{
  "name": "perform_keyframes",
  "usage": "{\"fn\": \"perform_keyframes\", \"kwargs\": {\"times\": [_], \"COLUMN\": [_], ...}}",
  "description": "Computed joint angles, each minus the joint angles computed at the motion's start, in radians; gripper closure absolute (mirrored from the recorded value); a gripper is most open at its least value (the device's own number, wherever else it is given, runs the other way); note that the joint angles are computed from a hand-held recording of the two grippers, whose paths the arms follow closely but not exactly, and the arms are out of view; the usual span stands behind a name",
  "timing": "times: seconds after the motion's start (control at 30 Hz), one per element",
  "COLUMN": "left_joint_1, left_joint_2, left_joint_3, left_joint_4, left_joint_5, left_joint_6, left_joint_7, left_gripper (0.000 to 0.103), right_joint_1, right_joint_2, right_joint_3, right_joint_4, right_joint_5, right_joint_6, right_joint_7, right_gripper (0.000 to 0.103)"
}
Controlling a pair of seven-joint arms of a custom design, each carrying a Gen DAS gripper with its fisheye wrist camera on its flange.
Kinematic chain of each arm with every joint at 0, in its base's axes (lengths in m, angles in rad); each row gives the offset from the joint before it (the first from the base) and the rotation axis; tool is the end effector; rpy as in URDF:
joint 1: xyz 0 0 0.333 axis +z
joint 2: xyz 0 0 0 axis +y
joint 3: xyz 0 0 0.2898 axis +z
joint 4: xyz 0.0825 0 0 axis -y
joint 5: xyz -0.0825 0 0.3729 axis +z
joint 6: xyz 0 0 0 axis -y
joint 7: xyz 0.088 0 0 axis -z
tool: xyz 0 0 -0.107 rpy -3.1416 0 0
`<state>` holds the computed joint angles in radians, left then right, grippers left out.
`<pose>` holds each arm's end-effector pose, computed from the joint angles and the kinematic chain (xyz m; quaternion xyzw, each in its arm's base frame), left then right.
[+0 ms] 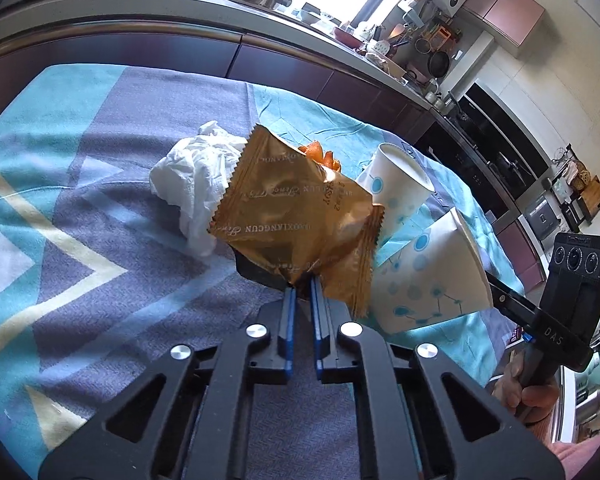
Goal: Collect trash
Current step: 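Grasp the second gold wrapper with the left tool while the right tool grips the tipped paper cup rim, then carry the gold wrapper and paper cup with both tools over the teal bin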
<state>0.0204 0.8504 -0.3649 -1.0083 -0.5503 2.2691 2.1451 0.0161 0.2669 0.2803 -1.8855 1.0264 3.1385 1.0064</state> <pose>0.7572 -0.1685 0.4033 0.4780 -0.7746 0.4109 0.0521 0.6242 0.0981 0.4343 -0.5510 0.6832 -0.1605 0.4515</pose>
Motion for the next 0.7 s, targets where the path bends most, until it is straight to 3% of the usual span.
{"fn": "perform_keyframes", "kwargs": {"times": [0.17,0.43,0.7], "left_joint_1": [0.027,0.094,0.153], "left_joint_2": [-0.048,-0.238,-0.412], "left_joint_3": [-0.017,-0.029,0.022], "left_joint_4": [-0.074,-0.335,-0.537], "left_joint_5": [-0.038,-0.158,-0.308], "left_joint_6": [0.036,0.159,0.208], "left_joint_7": [0.035,0.175,0.285], "left_gripper": [0.102,0.102,0.102], "right_joint_1": [-0.005,0.002,0.060], "right_joint_2": [-0.003,0.005,0.060], "right_joint_3": [0.012,0.029,0.004], "right_joint_4": [0.004,0.045,0.150], "right_joint_5": [0.016,0.082,0.109], "right_joint_6": [0.003,-0.024,-0.110], "right_joint_7": [-0.023,-0.111,-0.175], "right_gripper": [0.097,0.097,0.097]}}
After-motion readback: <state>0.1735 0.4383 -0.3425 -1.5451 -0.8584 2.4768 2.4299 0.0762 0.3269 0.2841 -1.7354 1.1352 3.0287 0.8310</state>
